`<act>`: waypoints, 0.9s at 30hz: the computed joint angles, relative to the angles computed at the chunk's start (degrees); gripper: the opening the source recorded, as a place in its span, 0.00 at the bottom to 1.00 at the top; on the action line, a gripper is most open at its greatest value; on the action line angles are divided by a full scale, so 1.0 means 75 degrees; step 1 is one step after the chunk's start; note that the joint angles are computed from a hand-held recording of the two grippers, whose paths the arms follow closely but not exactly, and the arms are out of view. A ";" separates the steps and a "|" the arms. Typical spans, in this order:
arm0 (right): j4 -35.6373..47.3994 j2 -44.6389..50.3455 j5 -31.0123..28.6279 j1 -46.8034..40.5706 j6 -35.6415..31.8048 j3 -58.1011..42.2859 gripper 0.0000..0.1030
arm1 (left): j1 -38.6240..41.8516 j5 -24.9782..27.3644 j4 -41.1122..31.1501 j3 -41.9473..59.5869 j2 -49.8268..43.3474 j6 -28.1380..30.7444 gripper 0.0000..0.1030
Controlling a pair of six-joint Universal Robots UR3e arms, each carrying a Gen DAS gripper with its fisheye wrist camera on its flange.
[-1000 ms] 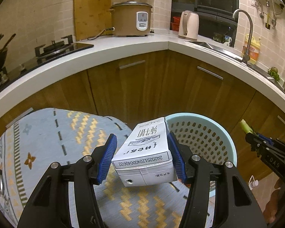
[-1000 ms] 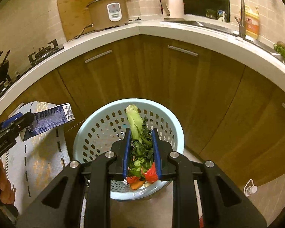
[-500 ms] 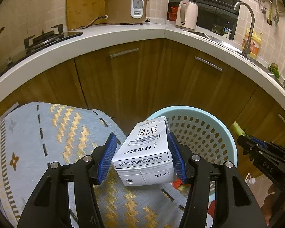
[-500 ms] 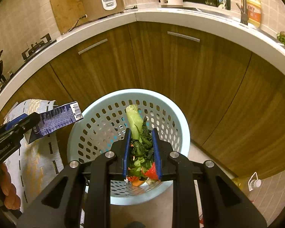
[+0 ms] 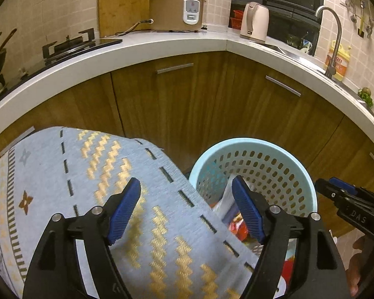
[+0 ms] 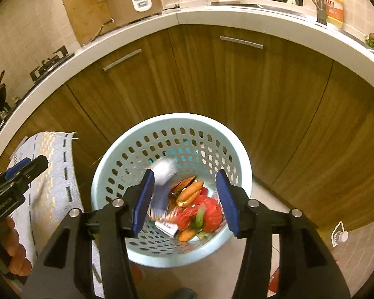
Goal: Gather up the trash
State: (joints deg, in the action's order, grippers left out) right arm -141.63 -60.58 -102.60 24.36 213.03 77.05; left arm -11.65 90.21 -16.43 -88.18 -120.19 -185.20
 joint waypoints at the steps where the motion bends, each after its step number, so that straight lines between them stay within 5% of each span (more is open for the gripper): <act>1: -0.0023 -0.0021 -0.0045 0.0071 0.0014 0.0002 0.47 | 0.0044 -0.0046 0.0058 -0.0150 0.0103 0.0003 0.73; 27: 0.0743 0.1470 -0.2363 0.2396 0.0274 -0.2719 0.55 | 0.3167 -0.1012 0.2760 -0.6898 0.5068 0.0180 0.78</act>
